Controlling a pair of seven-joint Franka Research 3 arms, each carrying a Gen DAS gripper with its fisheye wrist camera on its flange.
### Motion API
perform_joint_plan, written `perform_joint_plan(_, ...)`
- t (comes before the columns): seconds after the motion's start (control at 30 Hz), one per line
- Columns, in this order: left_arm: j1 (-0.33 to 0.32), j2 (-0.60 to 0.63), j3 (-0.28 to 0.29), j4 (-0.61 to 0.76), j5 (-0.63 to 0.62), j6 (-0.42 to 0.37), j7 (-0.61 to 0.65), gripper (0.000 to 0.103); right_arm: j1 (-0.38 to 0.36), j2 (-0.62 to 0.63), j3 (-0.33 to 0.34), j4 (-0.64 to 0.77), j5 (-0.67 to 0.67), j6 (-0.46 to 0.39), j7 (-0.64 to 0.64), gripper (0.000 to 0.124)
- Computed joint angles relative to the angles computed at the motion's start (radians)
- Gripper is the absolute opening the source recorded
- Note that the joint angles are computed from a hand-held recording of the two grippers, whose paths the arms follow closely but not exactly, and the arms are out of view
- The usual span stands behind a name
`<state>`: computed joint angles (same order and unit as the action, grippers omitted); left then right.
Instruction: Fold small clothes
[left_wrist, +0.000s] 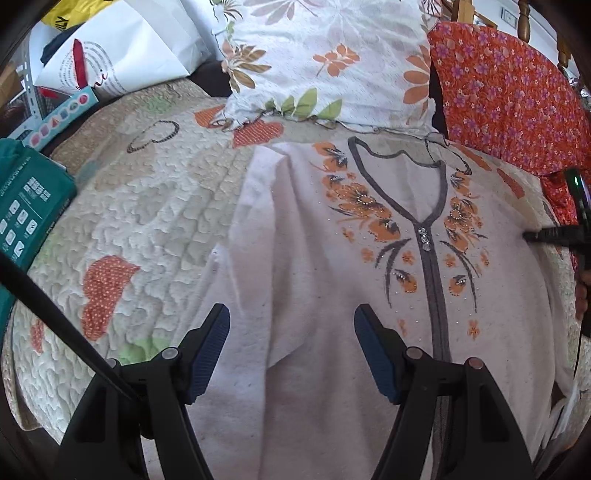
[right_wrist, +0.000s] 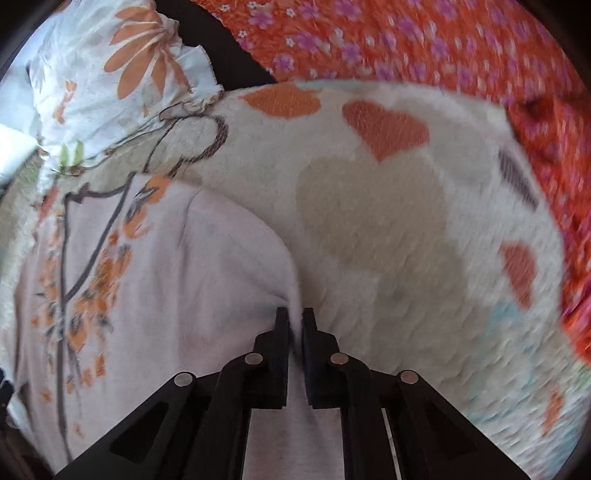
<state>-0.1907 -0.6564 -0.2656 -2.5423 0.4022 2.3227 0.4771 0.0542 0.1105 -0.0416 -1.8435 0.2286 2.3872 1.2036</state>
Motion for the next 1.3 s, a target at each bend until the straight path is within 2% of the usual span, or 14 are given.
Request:
perform_joint_plan(0.07,-0.002,0.008,0.005,0.004,-0.007,0.005,0.001,0.069,0.014,0.075,-0.009,0.114,-0.064,-0.009,0.084,0.002)
perform_joint_plan(0.2,0.000,0.024,0.007,0.009,-0.008,-0.004,0.013,0.069,0.048,0.160,-0.025,0.223,-0.191,-0.046,0.187,0.002)
perform_joint_plan(0.33,0.002,0.024,0.012,0.009,-0.015,-0.009,0.008,0.069,0.052,0.108,-0.018,0.131,-0.214,0.019,0.178,0.003)
perform_joint_plan(0.5,-0.008,-0.006,0.021,-0.005,-0.037,-0.004,0.009,0.069,-0.005,-0.081,-0.025,-0.051,-0.103,0.023,0.124,0.012)
perform_joint_plan(0.57,-0.013,-0.028,0.020,-0.017,-0.048,-0.012,0.006,0.069,-0.036,-0.199,-0.043,-0.165,-0.032,0.004,0.079,0.037)
perform_joint_plan(0.63,-0.018,-0.046,0.020,-0.026,-0.057,-0.017,0.004,0.069,-0.064,-0.289,-0.065,-0.248,0.016,-0.020,0.056,0.050)
perform_joint_plan(0.8,-0.029,-0.099,0.011,-0.054,-0.072,-0.040,-0.008,0.070,-0.168,-0.516,-0.146,-0.471,0.103,-0.155,0.021,0.051)
perform_joint_plan(0.97,-0.031,-0.122,0.000,-0.065,-0.071,-0.052,-0.031,0.070,-0.263,-0.667,-0.187,-0.645,0.119,-0.229,0.003,0.053)
perform_joint_plan(1.1,-0.031,-0.135,-0.007,-0.072,-0.061,-0.058,-0.051,0.070,-0.307,-0.822,-0.178,-0.784,0.123,-0.221,-0.044,0.055)
perform_joint_plan(1.2,-0.034,-0.139,-0.003,-0.076,-0.063,-0.059,-0.061,0.070,-0.318,-0.894,-0.182,-0.842,0.138,-0.254,-0.059,0.056)
perform_joint_plan(1.27,-0.037,-0.148,0.003,-0.082,-0.069,-0.054,-0.067,0.070,-0.327,-0.950,-0.158,-0.891,0.138,-0.220,-0.059,0.055)
perform_joint_plan(1.3,-0.037,-0.151,0.004,-0.084,-0.070,-0.054,-0.070,0.070,-0.327,-0.967,-0.152,-0.904,0.135,-0.203,-0.065,0.050)
